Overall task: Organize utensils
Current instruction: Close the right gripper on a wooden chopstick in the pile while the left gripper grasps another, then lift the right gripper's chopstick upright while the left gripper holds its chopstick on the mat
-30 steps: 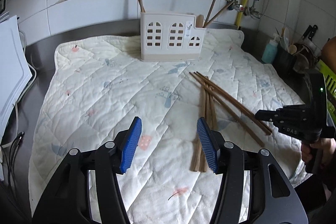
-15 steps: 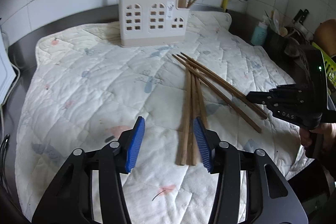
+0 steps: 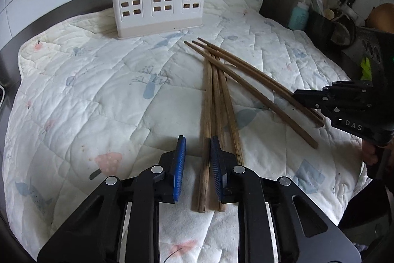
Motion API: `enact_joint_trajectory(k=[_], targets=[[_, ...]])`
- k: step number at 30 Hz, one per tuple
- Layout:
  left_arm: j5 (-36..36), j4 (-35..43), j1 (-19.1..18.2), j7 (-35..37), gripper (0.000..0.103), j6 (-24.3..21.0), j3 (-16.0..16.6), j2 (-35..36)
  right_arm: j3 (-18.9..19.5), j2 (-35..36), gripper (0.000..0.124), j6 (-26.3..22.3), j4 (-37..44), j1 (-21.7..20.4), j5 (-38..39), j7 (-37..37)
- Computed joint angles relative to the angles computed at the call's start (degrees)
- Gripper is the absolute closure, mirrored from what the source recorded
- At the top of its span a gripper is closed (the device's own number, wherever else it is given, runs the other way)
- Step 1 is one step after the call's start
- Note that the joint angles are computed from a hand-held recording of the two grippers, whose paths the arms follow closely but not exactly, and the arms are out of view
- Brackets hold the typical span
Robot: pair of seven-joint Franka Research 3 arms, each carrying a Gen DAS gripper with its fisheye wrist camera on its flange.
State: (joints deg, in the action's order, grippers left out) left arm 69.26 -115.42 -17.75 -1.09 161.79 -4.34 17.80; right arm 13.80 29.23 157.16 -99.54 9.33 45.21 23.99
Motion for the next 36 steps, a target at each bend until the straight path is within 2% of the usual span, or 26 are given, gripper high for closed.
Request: enact_joint_trajectory(k=[5,10,15,29,36], targets=[[-1.24,0.49,-0.17,0.57,0.084,-1.26,-0.13,0.35,0.15,-0.08,0.117,0.30,-0.20,-0.10,0.26,-0.16],[-2.27,2.09,-1.50,3.03,0.086,-5.82,-0.68,1.14,0.29,-0.09,0.117,0.50,-0.27,-0.22,0.61,-0.31],[-2.72,1.73,-1.11,0.34,0.092,-5.18,-0.36,0.73,0.63,-0.45,0.117,0.70,-0.66,-0.59,1.62,-0.72],[-1.42,1.67,-0.82,-1.75,0.094,-3.08,-0.14,0.97,1.75,-4.98,0.117,1.27,-2.03,-2.22,11.86,-8.14],[3.80,0.15,-0.14,-6.83,0.095,-0.08,0.54,-1.93,0.97,-8.46,0.117,-0.22,-0.84,-2.12,19.35,-14.31]])
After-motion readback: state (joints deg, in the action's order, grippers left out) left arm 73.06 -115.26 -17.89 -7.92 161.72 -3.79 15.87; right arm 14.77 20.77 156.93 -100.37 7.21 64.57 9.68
